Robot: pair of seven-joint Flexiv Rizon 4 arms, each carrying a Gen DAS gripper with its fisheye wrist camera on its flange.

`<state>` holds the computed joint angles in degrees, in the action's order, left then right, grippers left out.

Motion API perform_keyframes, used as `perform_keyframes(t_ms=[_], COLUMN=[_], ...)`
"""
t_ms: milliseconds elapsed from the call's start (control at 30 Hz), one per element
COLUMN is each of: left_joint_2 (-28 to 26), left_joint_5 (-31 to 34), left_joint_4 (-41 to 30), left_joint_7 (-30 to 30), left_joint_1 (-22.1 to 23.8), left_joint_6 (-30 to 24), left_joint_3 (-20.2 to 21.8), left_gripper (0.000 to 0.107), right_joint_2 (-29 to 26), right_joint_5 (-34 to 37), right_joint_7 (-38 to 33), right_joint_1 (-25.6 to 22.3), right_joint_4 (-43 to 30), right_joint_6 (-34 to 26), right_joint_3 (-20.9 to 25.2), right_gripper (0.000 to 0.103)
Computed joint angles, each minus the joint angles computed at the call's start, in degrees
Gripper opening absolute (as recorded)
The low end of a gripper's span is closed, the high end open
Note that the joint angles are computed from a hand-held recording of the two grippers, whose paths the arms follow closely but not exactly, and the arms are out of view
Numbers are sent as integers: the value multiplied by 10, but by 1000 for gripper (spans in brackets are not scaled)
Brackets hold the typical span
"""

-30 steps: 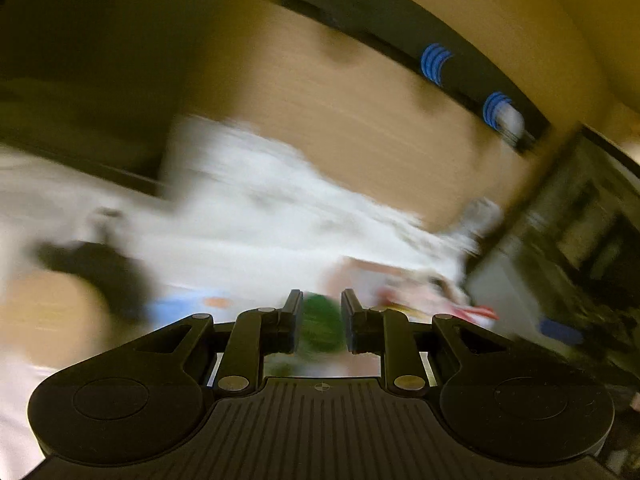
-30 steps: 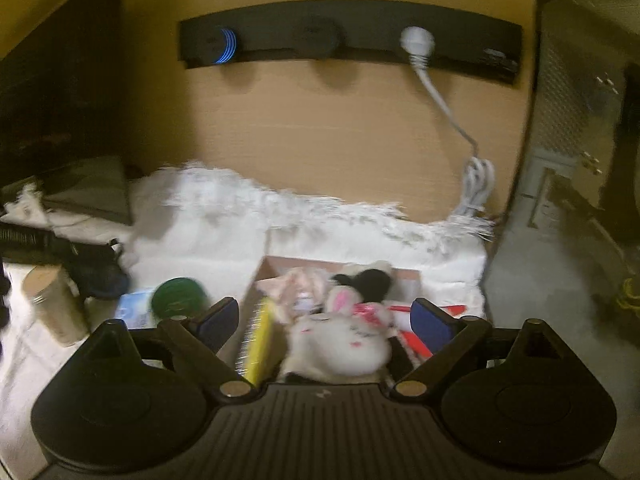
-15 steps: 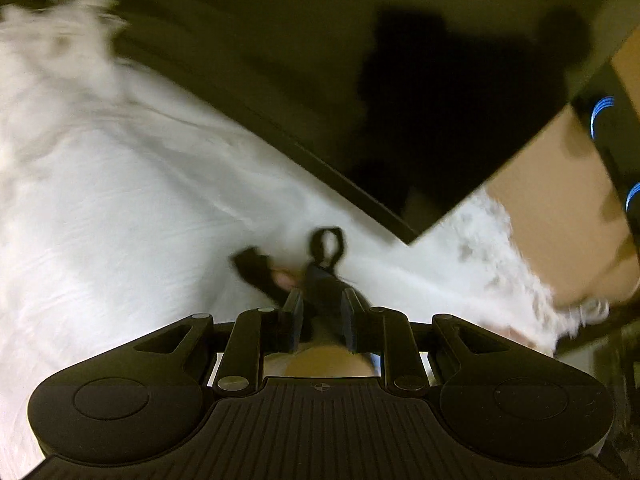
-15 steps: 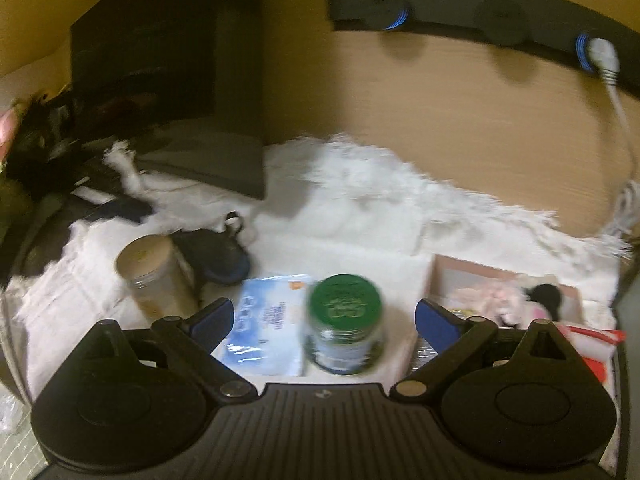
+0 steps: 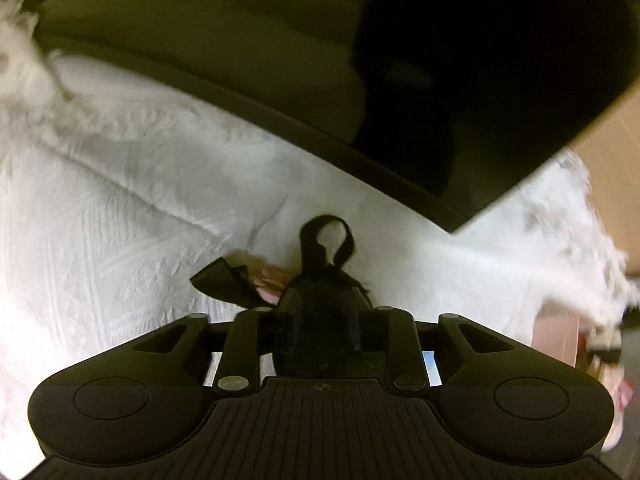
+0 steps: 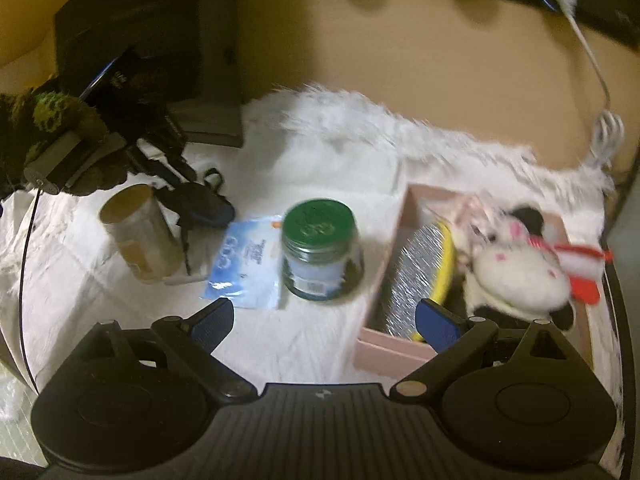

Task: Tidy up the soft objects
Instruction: 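Grasp the black-blue padded pouch by its body with the right tool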

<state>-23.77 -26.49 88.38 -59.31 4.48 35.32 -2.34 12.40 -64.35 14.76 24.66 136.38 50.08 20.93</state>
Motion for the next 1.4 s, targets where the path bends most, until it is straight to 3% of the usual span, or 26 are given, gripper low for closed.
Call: perform_keyframes(t_ms=[133,233,333,433,533,667,767,833,1033,1167,1267,1400], left_joint_2=[-13,-16,-8,18,63,152,202,219,241,245,240,234], left_joint_5=[-5,-27,-51,-67,-150,-267,-343,-381,-372,-352,-335,-333], left_joint_4=[-12,-26,-24,4,65,177,250,282,325,349,356,358], left_joint_7=[-32,-28,9,56,105,209,301,334,353,371,351,338], left_joint_1=[1,13,21,12,13,0,-16,-18,16,30,41,44], left_joint_6=[-14,-77,-158,-185,-144,-6,122,163,69,60,45,40], left_joint_3=[0,-13,-26,-25,-20,7,28,43,88,97,101,95], left_gripper=[32,31,30,30,30,30,30,30,30,30,30,30], right_joint_2=[3,-27,-57,-68,-77,-109,-161,-212,-347,-394,-396,-372], right_joint_5=[-26,-41,-34,-48,-80,-96,-20,78,264,329,316,300], right_joint_7=[8,3,-6,-10,-35,-127,-281,-414,-627,-674,-653,-622], right_joint_1=[-11,-16,-10,-5,2,1,-1,9,47,65,89,103], right_joint_4=[11,1,-14,-20,-37,-80,-138,-194,-359,-420,-410,-386], right_joint_6=[45,79,86,101,80,116,169,169,52,-4,9,19], right_joint_3=[-12,-23,-27,-33,-34,-58,-76,-77,-82,-99,-126,-136], right_gripper=[98,98,97,97,97,97,97,98,98,99,103,78])
